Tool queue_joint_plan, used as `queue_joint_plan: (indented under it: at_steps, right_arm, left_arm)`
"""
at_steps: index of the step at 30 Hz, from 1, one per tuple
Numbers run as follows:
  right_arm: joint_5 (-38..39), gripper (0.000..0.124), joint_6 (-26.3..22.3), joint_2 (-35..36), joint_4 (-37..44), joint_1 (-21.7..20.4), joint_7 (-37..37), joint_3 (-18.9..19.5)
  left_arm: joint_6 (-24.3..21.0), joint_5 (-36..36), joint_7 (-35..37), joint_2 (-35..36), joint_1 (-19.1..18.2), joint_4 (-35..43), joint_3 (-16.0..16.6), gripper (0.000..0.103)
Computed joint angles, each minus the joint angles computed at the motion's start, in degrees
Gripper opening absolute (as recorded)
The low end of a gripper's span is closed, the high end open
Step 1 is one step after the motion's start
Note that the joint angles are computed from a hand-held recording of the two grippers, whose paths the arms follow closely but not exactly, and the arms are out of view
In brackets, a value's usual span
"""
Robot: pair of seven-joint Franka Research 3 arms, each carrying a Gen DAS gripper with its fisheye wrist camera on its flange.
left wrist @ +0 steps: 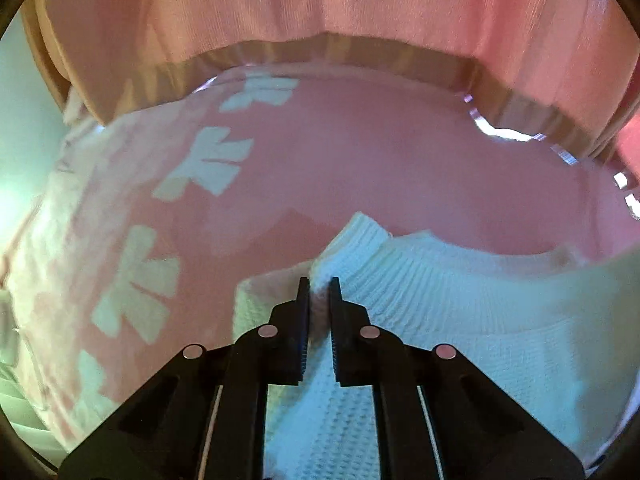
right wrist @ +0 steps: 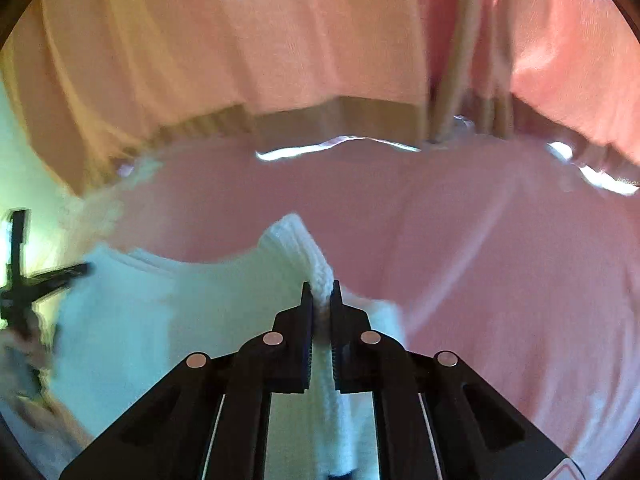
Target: Fold small clothes
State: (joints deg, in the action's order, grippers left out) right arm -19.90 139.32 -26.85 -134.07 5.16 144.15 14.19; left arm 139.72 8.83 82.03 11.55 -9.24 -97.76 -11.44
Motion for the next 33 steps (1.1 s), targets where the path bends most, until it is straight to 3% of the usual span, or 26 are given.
queue_joint_plan:
  at_steps: [1,3,6,9,11,13,17,21,24,27,29,33]
  right_arm:
    - [3.1,0.007,-3.8,2.4,0.8,0.9,-1.9,-1.5]
    - [8.1,0.007,-5.4,4.9,0.5,2.4,-3.6,-3.9]
    - [4.3,0.012,-5.1,2.5,1.0,1.7,0.0,-1.7]
    - [-2.6,0.015,-1.4,-1.4,0.5,0.8,3.8,2.2]
    - [-0.8,0.014,4.1,-0.3,0.1,3.4,2.2,1.7]
    - [4.0,0.01,7.7,3.4,1.0,6.8,-2.1,0.2]
    - [11.9,0.004,10.5,11.5,4.1,12.2,-11.7,-1.7]
    - [4.3,0.0,4.0,12.7,5.2,9.7,-8.7,-1.1]
    - [8.6,0.0,6.5,5.4,-2.2,7.4,-4.8,-4.8]
    - [3.8,0.0,0.3,-1.1,-5.7,0.7,2.8,-1.8]
    - [8.5,0.0,5.5,-4.7,-9.5,1.5,3.7,-4.0]
    - [7.4,0.0,5.2,-2.2,-6.1,1.6,-1.5,-0.7]
  left_arm:
    - [-1.5,0.8,-0.4,0.9,-0.3,1.0,0.1,0.009]
    - [-3.8,3.2,-1.5,2.4,-1.3,2.1,0.3,0.01]
    - [-0.4,2.1,-1.2,-0.8,-0.8,-0.5,-0.2,0.015]
    - [5.1,-4.5,1.7,-5.3,0.4,-4.9,-1.1,0.027]
    - [7.9,-9.9,5.5,-7.9,0.4,-8.3,-1.8,0.028]
    - [7.5,-12.1,9.2,-8.7,-0.7,-9.8,-2.4,0.028]
    - [3.5,-8.9,9.7,-7.1,-3.5,-9.6,-2.9,0.028]
    - [3.8,-3.1,6.5,-5.5,-4.5,-9.6,-2.3,0.032]
    - [4.2,-4.5,7.0,-5.9,-3.7,-10.1,-1.9,0.033]
    - [4.7,-4.5,7.2,-6.3,-3.2,-10.9,-1.7,0.035]
    - [4.9,-3.9,7.0,-6.3,-3.3,-11.0,-1.7,0.035]
    - [5.1,-0.2,4.0,-6.2,-4.0,-11.1,-1.7,0.035]
